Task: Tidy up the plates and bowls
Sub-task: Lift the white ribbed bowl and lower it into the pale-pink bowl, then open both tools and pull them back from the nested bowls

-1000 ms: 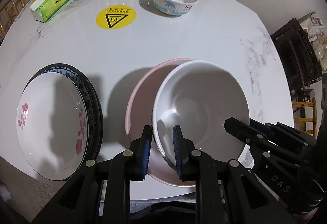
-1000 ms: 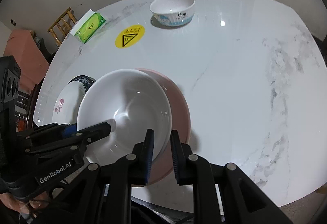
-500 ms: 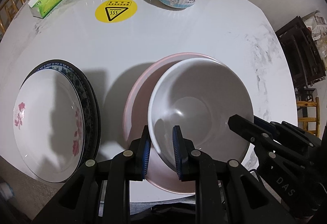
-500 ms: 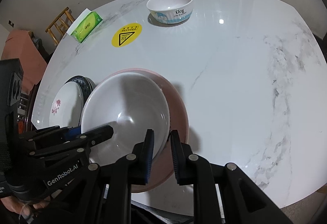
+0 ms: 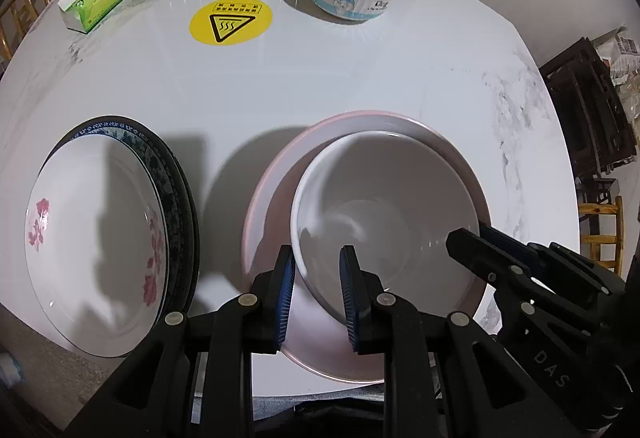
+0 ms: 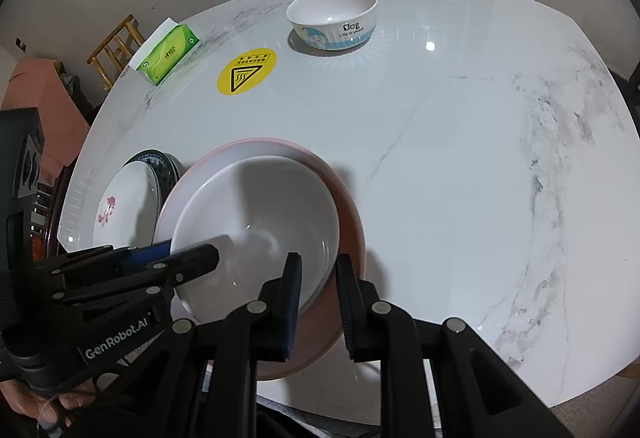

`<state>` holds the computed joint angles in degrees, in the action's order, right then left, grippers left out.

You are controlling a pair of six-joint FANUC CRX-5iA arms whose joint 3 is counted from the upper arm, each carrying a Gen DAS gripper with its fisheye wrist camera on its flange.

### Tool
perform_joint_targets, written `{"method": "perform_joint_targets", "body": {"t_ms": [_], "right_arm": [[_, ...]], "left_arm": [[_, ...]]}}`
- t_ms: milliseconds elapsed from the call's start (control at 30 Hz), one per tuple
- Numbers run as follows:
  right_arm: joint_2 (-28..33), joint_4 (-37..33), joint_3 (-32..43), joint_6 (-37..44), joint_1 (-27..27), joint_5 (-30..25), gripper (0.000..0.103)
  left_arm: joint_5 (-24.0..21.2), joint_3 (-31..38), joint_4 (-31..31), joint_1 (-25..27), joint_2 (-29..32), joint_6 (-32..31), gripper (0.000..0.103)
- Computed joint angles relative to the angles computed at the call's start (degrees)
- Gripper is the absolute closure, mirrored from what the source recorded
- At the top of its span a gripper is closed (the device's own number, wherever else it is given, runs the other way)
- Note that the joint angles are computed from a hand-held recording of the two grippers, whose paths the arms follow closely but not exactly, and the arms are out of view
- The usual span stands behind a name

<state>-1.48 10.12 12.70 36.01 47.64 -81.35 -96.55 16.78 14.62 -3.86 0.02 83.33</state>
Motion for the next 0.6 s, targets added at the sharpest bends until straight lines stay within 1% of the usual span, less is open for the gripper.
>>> {"method": "perform_joint_targets", "body": {"t_ms": [400, 600], "right_arm": [[0.09, -0.16, 0.35, 0.24, 0.15, -0.71, 0.084], [0.12, 0.61, 0.5, 0.04, 0.52, -1.03, 0.083]], "left_arm": [[0.43, -0.46, 1.16, 1.05, -0.61, -0.47, 0.082], [1.65, -0.46, 1.87, 1.58, -1.29, -1.24, 0.078]]}}
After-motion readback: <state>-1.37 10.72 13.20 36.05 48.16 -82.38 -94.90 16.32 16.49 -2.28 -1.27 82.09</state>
